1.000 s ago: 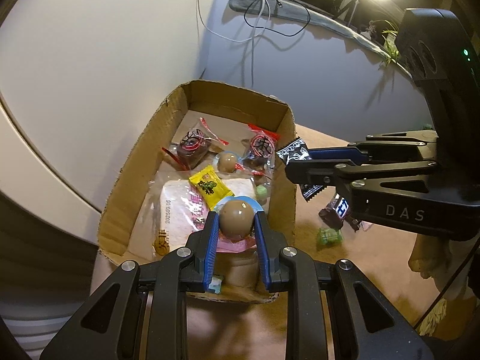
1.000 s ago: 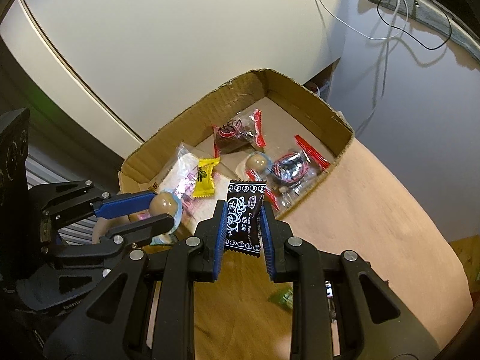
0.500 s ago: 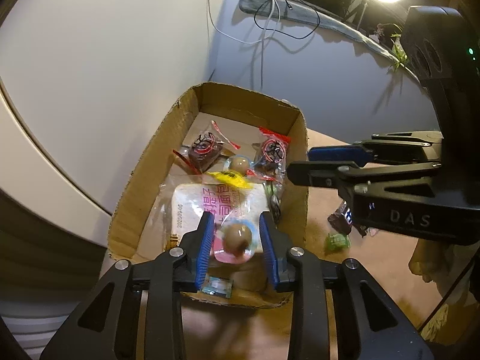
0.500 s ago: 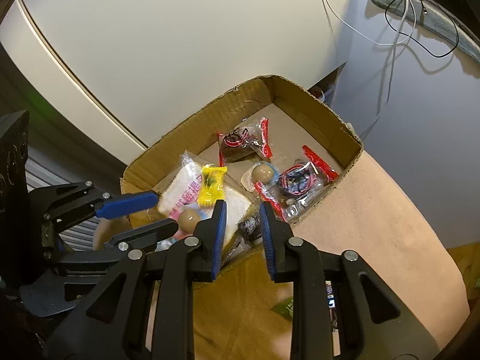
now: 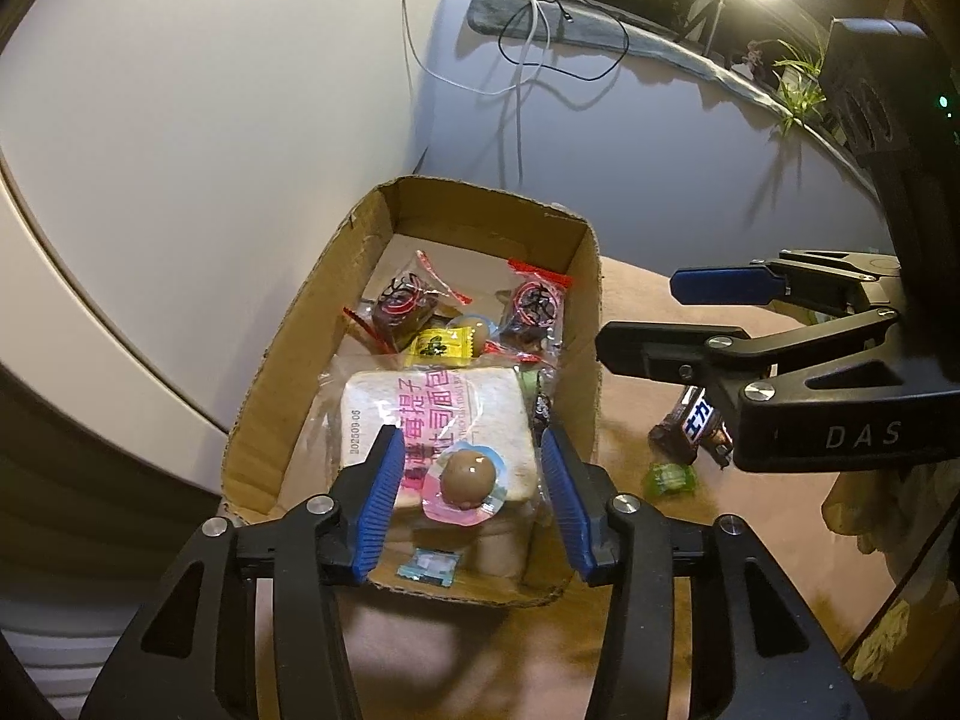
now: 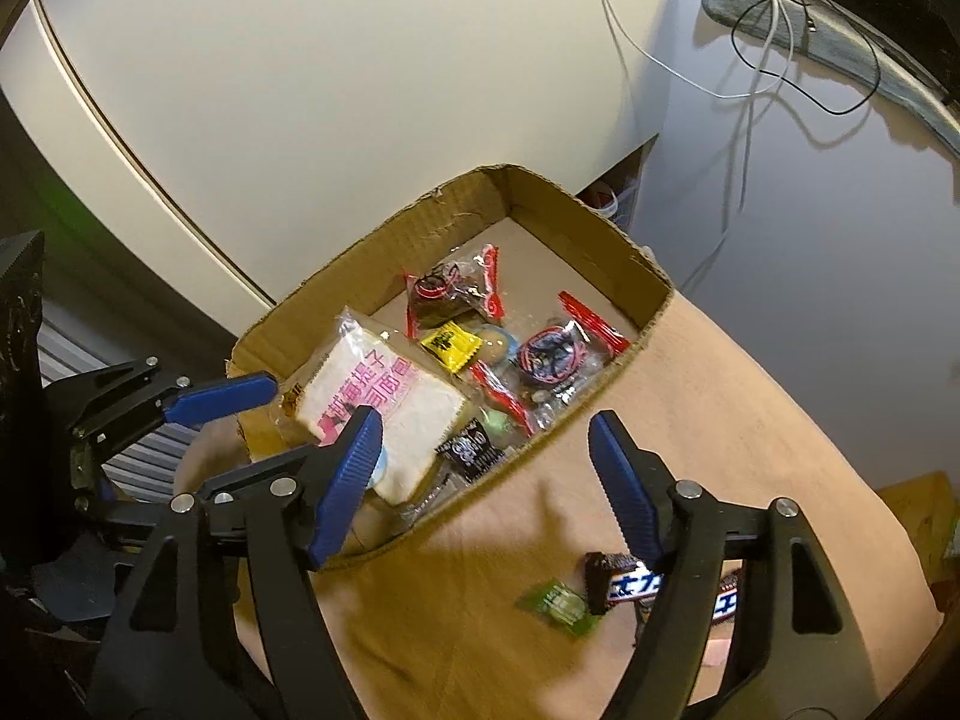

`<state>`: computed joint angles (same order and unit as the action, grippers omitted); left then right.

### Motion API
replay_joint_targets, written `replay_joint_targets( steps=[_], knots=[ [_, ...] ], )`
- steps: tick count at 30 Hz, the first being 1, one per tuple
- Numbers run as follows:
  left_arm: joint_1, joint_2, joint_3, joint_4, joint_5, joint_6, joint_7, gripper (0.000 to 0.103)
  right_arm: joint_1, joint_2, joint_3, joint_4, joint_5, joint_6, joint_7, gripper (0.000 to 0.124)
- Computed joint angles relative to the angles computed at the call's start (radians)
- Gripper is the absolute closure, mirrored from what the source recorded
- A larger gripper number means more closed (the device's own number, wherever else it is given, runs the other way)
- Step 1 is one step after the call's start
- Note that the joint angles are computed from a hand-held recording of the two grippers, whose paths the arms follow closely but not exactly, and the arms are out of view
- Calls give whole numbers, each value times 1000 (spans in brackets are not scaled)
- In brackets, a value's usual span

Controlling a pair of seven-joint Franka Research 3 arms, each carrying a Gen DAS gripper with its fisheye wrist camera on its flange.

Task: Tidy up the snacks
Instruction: 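Move both grippers back over the chocolate bars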

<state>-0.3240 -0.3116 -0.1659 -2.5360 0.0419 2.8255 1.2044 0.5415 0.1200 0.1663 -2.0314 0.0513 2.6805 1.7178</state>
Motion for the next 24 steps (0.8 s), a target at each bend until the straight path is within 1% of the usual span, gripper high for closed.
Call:
replay_joint_targets(
  steps=[6, 8, 10, 16, 22, 24],
  knots=[
    [-11, -5, -9, 5, 8, 1, -5, 57, -11, -60, -6, -67, -19, 16, 30, 49],
    [-23, -1, -9, 8, 0, 7, 0, 57, -20, -85, -7, -96, -38, 22, 49, 44],
    [-36, 2, -8, 9, -9, 10, 7, 57, -32, -117, -8, -134, -59, 37, 77, 43],
    [-86, 31, -4, 30, -64, 12, 58, 57, -93, -229, -9, -271, -38, 66, 120, 42],
    [-130, 72, -9, 59, -133, 9, 129, 57, -164, -328, -6, -398, -28, 61, 158, 42],
    [-134, 92, -21, 76, -142, 3, 147, 57, -179, -347, -4, -426, -23, 59, 162, 42]
  ],
)
